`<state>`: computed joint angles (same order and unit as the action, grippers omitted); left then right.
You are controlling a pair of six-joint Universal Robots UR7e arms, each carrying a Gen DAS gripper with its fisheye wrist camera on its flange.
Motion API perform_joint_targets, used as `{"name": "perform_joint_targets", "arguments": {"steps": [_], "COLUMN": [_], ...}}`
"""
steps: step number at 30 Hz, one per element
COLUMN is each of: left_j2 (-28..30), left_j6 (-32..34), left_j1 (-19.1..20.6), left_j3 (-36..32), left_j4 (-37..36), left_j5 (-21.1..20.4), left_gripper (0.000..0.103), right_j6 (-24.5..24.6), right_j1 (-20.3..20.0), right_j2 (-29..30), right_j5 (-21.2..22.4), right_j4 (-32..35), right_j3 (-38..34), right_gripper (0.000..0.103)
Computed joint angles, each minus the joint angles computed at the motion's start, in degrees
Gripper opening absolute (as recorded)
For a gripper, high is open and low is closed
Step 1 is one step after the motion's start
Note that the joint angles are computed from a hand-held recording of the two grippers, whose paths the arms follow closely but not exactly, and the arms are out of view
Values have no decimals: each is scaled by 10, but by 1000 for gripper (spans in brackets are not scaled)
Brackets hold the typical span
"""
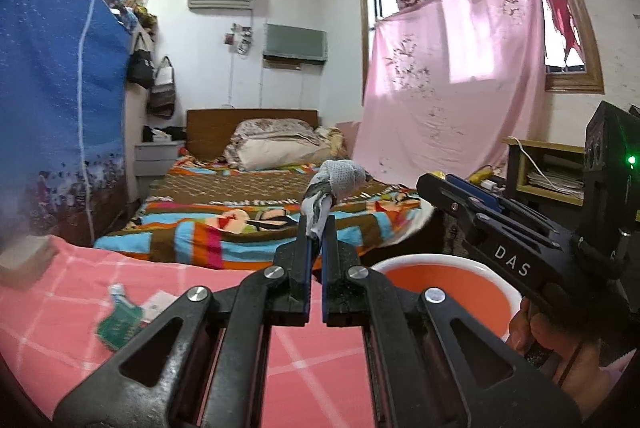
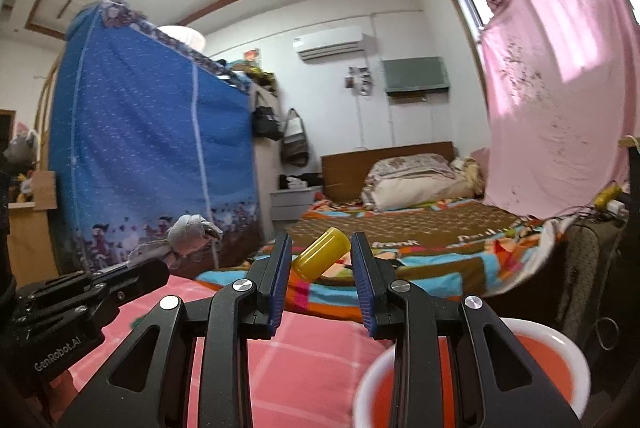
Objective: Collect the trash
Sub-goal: 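Carry the grey cloth and yellow cap over the orange bucket, then open both tools over the orange bucket to drop cloth and cap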
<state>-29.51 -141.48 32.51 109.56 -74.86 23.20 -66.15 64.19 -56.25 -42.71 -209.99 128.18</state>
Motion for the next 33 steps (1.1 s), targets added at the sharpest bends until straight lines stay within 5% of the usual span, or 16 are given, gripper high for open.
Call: {"name": "perform_joint_targets", "arguments": {"steps": [20, 33], "left_j2": [108, 150], "left_j6": [-353, -467], "left_j1": [60, 79], "left_j3": [-261, -353], "left_j4": [514, 667], "left_j5": [104, 146], "left_gripper": [7, 14], "right_j6": [64, 101], "right_j1": [-43, -35], "right_j2": [-30, -32], "right_j5": [-103, -182], "right_j4": [33, 68], "right_j3": [-43, -66], "right_gripper": [28, 29]}}
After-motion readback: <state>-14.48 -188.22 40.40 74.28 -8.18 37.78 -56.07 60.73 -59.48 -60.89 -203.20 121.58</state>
